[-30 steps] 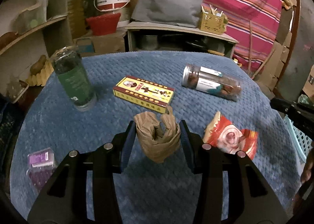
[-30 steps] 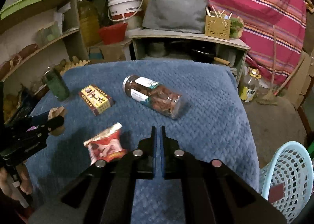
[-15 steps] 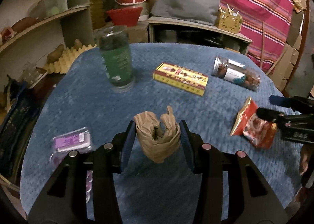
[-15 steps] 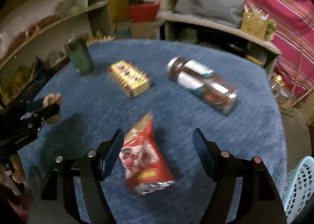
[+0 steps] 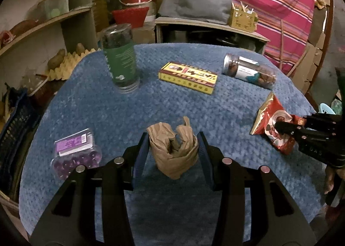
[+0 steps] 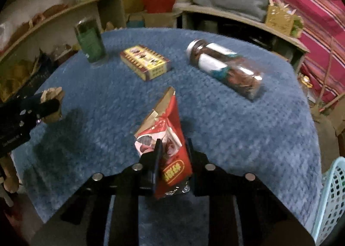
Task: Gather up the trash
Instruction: 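Carry the brown paper and red snack bag in both tools over the basket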
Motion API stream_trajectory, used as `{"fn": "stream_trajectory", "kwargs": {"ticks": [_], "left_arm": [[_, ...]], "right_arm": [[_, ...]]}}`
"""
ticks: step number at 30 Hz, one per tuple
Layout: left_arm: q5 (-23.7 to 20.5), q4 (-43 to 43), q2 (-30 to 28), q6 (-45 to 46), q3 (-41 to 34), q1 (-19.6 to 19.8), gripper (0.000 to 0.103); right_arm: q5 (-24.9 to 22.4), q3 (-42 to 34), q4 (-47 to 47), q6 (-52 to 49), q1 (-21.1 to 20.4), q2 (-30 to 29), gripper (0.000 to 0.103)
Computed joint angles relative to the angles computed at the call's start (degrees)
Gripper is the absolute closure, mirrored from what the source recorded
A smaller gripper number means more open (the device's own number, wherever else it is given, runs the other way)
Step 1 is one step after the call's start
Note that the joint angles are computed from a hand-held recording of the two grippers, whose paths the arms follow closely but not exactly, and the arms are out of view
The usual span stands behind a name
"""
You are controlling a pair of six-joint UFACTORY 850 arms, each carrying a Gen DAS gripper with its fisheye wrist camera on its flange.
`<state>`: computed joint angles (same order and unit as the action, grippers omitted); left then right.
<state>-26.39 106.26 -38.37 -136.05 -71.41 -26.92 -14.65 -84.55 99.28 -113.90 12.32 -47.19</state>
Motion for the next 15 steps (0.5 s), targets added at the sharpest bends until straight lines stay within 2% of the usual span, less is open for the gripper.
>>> {"fn": "stream_trajectory", "kwargs": {"ticks": [5, 11, 15], "left_arm": [[-0.37, -2.38, -0.65, 2.39, -2.12, -1.13, 0.059], [-2.37, -6.61, -2.06, 6.96, -5.78, -3.53, 0.059], [-3.4, -9.75, -3.41, 10.92, -8.89, -5.11, 0.059]], "right_arm": [[-2.37, 3.65, 15.32, -13.94, -2.05, 2.56, 0.083], [-4.3, 6.12, 24.88, -22.83, -3.99, 4.91, 0.083], [-7.23, 8.96, 29.64, -26.81, -6.2, 7.25, 0.084]]}}
